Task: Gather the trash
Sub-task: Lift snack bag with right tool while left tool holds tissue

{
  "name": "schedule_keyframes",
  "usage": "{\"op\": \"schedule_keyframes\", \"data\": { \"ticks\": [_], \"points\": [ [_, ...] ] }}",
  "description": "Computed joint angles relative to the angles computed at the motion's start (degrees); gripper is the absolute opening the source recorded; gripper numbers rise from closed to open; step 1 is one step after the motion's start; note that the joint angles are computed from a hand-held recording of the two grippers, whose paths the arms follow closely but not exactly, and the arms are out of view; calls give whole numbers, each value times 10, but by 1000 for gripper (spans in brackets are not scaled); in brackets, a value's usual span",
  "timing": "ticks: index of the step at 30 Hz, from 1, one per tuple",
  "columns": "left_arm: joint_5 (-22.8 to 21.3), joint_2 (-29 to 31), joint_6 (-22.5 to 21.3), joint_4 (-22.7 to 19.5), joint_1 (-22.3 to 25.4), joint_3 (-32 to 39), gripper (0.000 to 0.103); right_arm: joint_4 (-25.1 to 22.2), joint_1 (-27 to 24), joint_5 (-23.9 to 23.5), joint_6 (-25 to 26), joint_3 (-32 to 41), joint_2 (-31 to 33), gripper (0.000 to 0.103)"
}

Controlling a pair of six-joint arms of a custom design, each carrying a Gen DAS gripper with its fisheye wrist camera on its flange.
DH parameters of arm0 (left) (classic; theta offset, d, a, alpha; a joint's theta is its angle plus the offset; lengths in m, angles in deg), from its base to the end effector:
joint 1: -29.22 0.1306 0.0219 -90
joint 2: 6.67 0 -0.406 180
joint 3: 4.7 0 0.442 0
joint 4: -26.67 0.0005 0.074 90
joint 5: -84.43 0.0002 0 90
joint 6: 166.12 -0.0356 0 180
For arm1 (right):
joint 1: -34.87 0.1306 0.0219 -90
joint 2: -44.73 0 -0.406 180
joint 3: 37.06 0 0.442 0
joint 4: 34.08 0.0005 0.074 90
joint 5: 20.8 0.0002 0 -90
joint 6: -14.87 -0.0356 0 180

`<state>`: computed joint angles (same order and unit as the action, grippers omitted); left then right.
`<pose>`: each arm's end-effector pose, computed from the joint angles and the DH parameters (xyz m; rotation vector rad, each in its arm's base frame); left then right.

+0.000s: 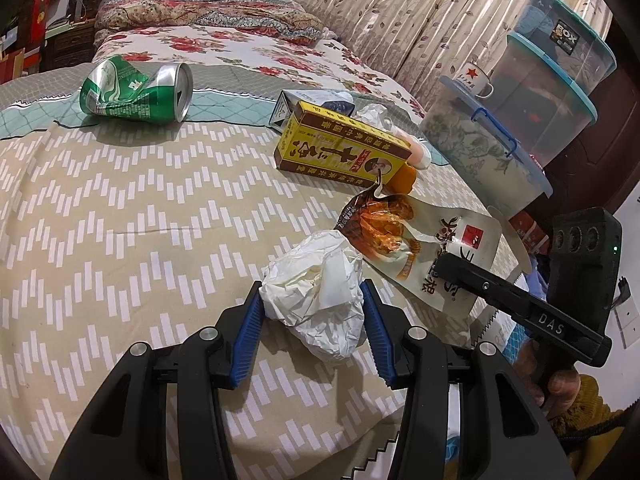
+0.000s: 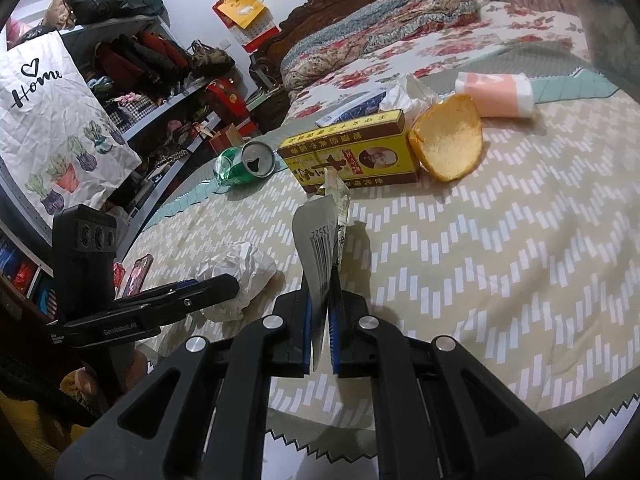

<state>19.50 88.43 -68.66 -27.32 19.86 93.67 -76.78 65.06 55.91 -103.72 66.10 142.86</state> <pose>0.5563 -0.1075 0.4778 0.2347 2.4434 -0.6659 0.5195 0.3111 0.5047 -0.1659 2.3289 0.7986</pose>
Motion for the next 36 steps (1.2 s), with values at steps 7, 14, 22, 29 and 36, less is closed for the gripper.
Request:
{"op": "schedule_keyframes", "data": {
  "ticks": [7, 14, 22, 29, 36],
  "points": [
    [0, 0, 1, 0, 0, 0, 45, -1, 1, 3, 1, -1, -2, 9],
    [0, 0, 0, 1, 0, 0, 45, 4, 4, 13, 1, -2, -8, 8],
    [-1, -2, -2, 5, 1, -1, 45, 10, 4, 15, 7, -3, -16, 8],
    [-4, -4, -2, 1, 2, 5, 45, 29, 0, 10, -8, -12, -31, 8],
    [-12, -8, -7, -1, -4, 17, 45, 63, -17, 1, -27, -37, -54, 8]
  ]
}}
